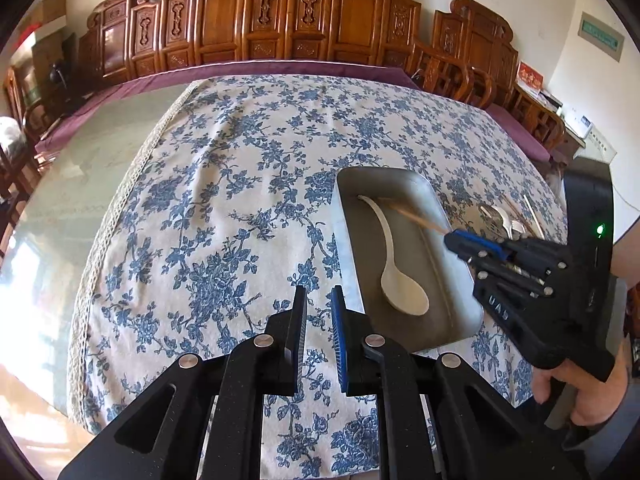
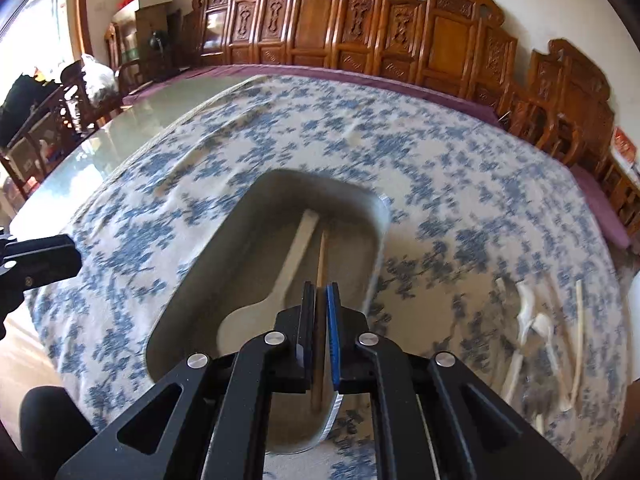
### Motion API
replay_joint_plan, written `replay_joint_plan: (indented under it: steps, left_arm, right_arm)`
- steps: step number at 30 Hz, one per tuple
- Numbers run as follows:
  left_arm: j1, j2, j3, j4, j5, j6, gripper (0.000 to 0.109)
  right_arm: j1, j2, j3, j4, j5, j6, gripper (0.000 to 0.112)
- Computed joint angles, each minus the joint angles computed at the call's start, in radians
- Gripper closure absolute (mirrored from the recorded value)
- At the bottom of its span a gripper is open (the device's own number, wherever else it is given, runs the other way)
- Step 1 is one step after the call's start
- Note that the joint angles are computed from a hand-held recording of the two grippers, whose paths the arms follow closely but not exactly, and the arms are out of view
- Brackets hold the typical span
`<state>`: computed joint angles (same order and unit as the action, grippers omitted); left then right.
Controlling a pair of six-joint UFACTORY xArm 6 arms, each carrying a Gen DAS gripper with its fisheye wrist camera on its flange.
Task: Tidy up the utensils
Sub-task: 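Lower the chopstick into the grey tray and open the right tool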
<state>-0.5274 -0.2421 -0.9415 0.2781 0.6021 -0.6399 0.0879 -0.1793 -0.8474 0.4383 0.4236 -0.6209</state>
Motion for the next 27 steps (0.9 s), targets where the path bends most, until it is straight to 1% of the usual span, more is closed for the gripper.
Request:
replay_joint_plan:
  steps: [3,4,5,7,9,10,15,16,18,20,21,22,27]
  left_arm:
    - [0.004,-0.006,0.008,-0.006,-0.01,0.004,0.097]
    - [0.005,-0.007,0.009,-0.007,-0.013,0.005,0.097]
    - [0.004,-0.008,0.01,-0.008,-0.015,0.005,0.097]
    - [0.003,-0.011,0.012,-0.004,-0.018,0.004,0.097]
    - [-0.001,-0.014,0.013,0.003,-0.017,-0.001,0.097]
    - [-0.005,-0.016,0.012,0.015,-0.015,-0.008,0.097]
    - [-0.026,-0.019,0.003,0.056,-0.007,-0.041,0.096]
    - [-0.031,-0.019,-0.001,0.071,-0.005,-0.054,0.091]
    - [-0.043,-0.015,-0.011,0.097,-0.002,-0.077,0.087]
    - [-0.059,-0.004,-0.027,0.109,0.002,-0.089,0.085]
    - [-0.065,0.002,-0.034,0.113,0.004,-0.094,0.081]
    - [-0.075,0.014,-0.047,0.121,0.006,-0.105,0.075]
    - [-0.118,0.074,-0.11,0.14,0.017,-0.131,0.059]
  right_arm:
    - [0.0,0.001,-0.005,0.04,0.042,-0.02,0.103]
    - [-0.002,0.0,-0.008,0.062,0.06,-0.033,0.099]
    - [-0.005,-0.004,-0.009,0.097,0.076,-0.058,0.09]
    - [-0.008,-0.014,-0.006,0.134,0.088,-0.082,0.082]
    - [-0.013,-0.023,-0.007,0.152,0.104,-0.096,0.082]
    - [-0.021,-0.033,-0.008,0.19,0.123,-0.129,0.082]
    - [-0.076,-0.094,0.002,0.276,0.192,-0.237,0.082]
    - [-0.087,-0.107,0.006,0.284,0.202,-0.256,0.082]
    - [-0.12,-0.137,0.017,0.301,0.229,-0.303,0.082]
    - [-0.172,-0.168,0.023,0.319,0.27,-0.357,0.082]
    - [-0.195,-0.176,0.023,0.327,0.289,-0.378,0.082]
    - [-0.229,-0.186,0.022,0.338,0.313,-0.403,0.082]
    - [-0.385,-0.183,-0.005,0.368,0.391,-0.491,0.082]
